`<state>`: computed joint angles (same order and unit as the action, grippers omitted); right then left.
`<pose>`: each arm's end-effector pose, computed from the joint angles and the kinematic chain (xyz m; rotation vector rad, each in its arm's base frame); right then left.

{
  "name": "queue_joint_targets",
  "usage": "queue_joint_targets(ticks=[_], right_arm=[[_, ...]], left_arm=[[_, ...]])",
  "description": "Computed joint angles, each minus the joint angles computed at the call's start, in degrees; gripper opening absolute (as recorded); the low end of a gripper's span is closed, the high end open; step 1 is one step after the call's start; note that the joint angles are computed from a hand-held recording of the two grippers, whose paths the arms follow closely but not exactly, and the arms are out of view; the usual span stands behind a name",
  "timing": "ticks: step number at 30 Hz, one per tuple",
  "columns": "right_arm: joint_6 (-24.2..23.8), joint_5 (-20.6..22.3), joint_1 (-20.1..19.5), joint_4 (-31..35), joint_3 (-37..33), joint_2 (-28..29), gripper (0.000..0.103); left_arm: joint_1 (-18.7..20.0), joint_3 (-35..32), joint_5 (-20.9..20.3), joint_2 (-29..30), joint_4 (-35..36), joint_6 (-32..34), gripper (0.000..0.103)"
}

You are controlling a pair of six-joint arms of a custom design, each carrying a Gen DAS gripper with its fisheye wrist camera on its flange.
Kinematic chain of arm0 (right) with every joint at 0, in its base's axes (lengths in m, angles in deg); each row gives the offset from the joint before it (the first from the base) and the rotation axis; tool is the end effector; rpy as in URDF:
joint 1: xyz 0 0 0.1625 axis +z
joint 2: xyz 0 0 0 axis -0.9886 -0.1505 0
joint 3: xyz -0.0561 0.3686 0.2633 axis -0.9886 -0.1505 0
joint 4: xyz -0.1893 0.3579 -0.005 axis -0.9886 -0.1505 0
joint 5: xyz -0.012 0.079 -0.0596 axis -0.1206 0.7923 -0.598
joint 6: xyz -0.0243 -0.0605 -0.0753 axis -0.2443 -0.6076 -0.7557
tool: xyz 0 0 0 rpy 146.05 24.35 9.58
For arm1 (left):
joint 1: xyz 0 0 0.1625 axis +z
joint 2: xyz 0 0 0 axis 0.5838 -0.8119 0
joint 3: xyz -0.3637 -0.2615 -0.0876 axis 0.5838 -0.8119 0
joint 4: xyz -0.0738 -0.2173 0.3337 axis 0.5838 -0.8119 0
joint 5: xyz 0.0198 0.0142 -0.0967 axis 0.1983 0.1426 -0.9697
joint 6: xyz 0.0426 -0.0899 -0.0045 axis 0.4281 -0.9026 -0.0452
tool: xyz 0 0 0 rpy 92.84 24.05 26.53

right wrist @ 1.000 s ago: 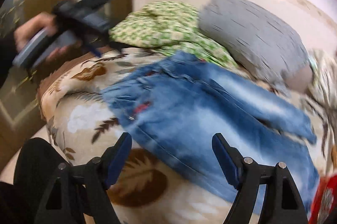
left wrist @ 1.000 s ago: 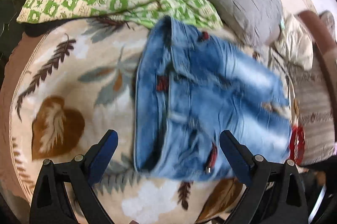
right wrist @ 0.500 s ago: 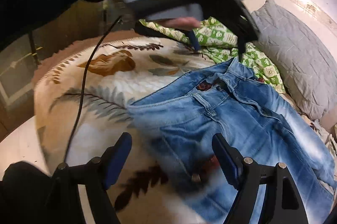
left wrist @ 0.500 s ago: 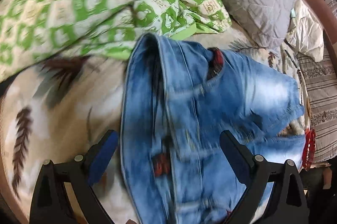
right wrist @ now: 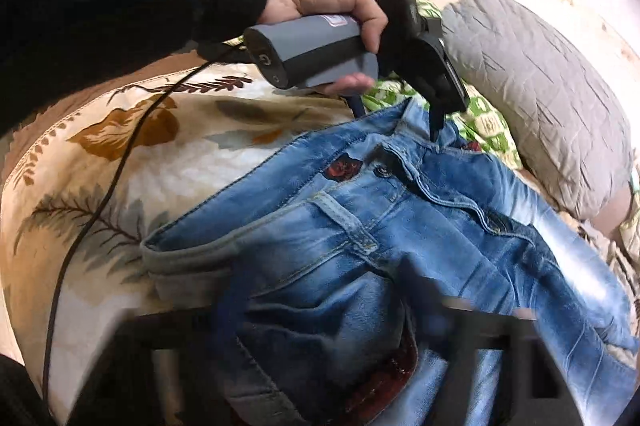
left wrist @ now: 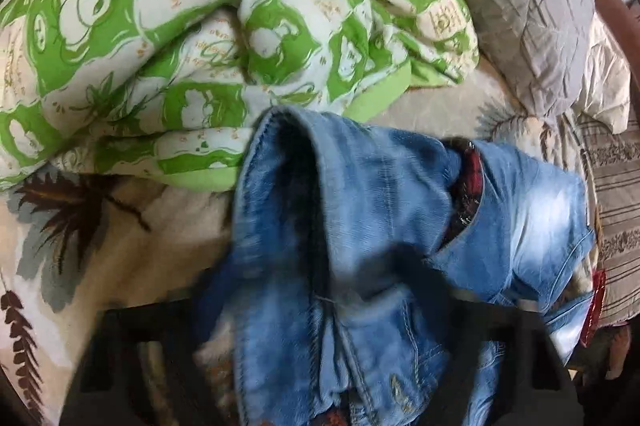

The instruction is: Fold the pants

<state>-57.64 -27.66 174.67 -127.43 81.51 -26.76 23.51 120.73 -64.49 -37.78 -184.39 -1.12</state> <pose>0.1518 -0.5616 0.2291 1.5572 -2.0940 0.5899 -0.2737 -0.8352 0.1383 -0.1665 2.5593 -0.4302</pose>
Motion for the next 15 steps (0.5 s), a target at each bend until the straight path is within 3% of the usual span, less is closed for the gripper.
queue_joint_targets(ticks=[1, 2, 3, 8, 15], right_arm=[[0.5, 0.0, -0.1, -0.4, -0.1, 0.0, 0.025], [1.0, 0.1, -0.2, -0.5, -0.3, 0.0, 0.016], [1.2, 0.3, -0.3, -0.6, -0.4, 0.0, 0.011], [0.8, 2.2, -0.9, 1.0, 0.4, -1.4, 0.007], [4.6, 9.1, -3.9, 10.6, -0.6, -6.0, 0.007]], left_arm=[[-0.4, 0.1, 1.4, -0.2, 1.7, 0.1, 0.023], [-0.4, 0.8, 0.4, -0.8, 1.0, 0.7, 0.018], [-0.5, 1.8, 0.0, -1.5, -0.1, 1.2, 0.015], [-2.0, 3.8, 1.8, -2.8, -0.8, 1.7, 0.012], [-3.3, 6.7, 1.7, -4.6, -4.6, 2.8, 0.011]])
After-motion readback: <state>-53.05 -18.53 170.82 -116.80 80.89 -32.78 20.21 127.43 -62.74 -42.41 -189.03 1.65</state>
